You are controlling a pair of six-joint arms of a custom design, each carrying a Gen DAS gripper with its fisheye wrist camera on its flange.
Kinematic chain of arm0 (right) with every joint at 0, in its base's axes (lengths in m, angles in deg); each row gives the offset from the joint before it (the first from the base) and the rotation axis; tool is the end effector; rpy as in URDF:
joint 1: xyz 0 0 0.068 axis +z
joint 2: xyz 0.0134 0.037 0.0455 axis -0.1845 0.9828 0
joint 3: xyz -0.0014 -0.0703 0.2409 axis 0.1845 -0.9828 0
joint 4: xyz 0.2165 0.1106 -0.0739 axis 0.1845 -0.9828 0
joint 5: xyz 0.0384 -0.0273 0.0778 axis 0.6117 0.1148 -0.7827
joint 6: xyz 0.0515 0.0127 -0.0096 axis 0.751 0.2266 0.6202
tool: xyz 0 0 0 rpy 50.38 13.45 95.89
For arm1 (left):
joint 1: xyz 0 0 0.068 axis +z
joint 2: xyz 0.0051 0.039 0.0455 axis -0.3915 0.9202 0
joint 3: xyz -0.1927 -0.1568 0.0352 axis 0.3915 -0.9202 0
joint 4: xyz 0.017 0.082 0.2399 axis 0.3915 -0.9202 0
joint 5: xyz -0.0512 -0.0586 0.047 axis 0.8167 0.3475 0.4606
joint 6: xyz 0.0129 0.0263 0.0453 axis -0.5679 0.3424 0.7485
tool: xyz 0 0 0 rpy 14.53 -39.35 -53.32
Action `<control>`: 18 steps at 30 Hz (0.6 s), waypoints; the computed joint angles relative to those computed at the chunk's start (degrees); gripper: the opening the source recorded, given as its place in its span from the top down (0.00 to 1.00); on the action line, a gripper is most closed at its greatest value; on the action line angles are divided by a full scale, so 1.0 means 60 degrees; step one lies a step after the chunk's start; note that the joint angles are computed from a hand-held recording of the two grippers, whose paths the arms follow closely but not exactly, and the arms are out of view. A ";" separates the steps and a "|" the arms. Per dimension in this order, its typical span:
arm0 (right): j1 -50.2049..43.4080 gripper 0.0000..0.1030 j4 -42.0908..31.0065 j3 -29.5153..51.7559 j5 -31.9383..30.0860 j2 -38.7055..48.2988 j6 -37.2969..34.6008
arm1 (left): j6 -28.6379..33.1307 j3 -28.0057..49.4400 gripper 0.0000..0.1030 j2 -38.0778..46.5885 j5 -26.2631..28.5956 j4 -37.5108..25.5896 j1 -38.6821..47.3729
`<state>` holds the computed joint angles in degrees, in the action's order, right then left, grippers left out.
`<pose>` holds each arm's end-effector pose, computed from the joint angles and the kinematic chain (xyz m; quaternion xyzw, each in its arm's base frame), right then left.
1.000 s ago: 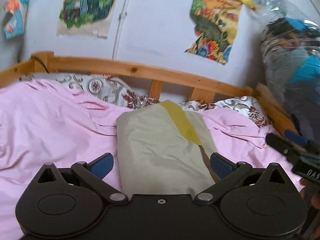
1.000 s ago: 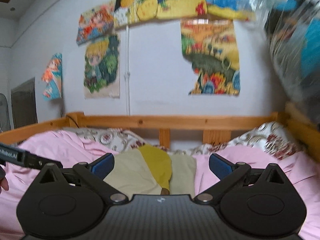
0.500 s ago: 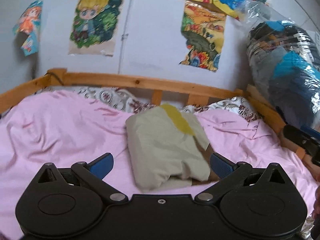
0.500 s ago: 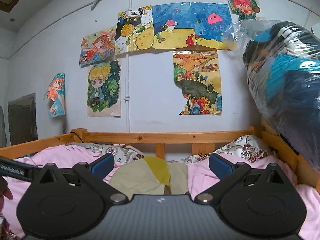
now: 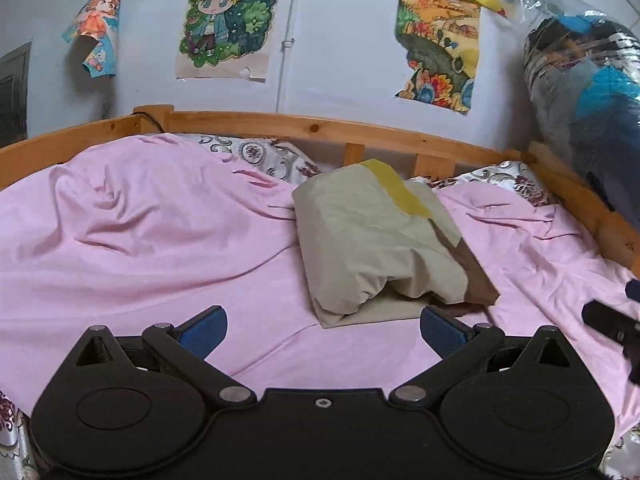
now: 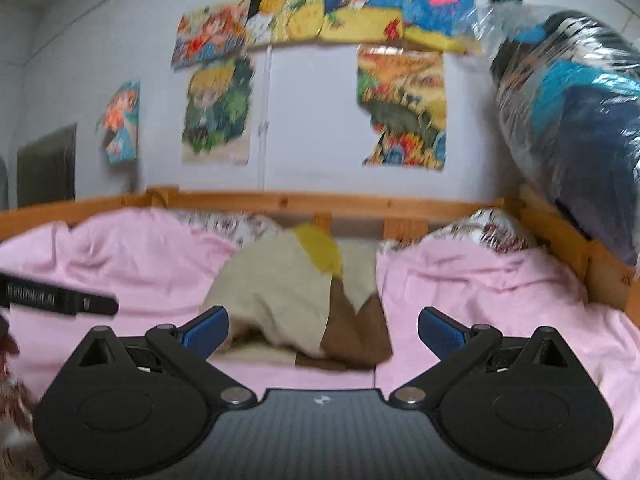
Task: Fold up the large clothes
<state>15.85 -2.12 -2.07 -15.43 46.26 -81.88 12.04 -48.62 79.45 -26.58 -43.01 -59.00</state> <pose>0.3428 0.1844 0.0449 -0.3159 0.7053 0.2482 0.5841 0.2000 -0.1074 0.0948 -0.2605 0.7994 0.1534 0.5192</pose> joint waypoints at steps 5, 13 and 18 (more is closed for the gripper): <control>0.0244 0.00 -0.0646 0.0254 0.0326 0.0123 -0.0090 | 0.0130 0.0133 0.01 0.0347 0.0186 0.0215 0.0095; 0.0302 0.00 -0.0623 0.0229 0.0359 0.0114 -0.0226 | 0.0317 0.0206 0.01 0.0459 0.0164 0.0225 -0.0027; 0.0237 0.00 -0.0580 0.0253 0.0360 0.0095 -0.0083 | 0.0325 0.0208 0.01 0.0409 0.0155 0.0161 -0.0087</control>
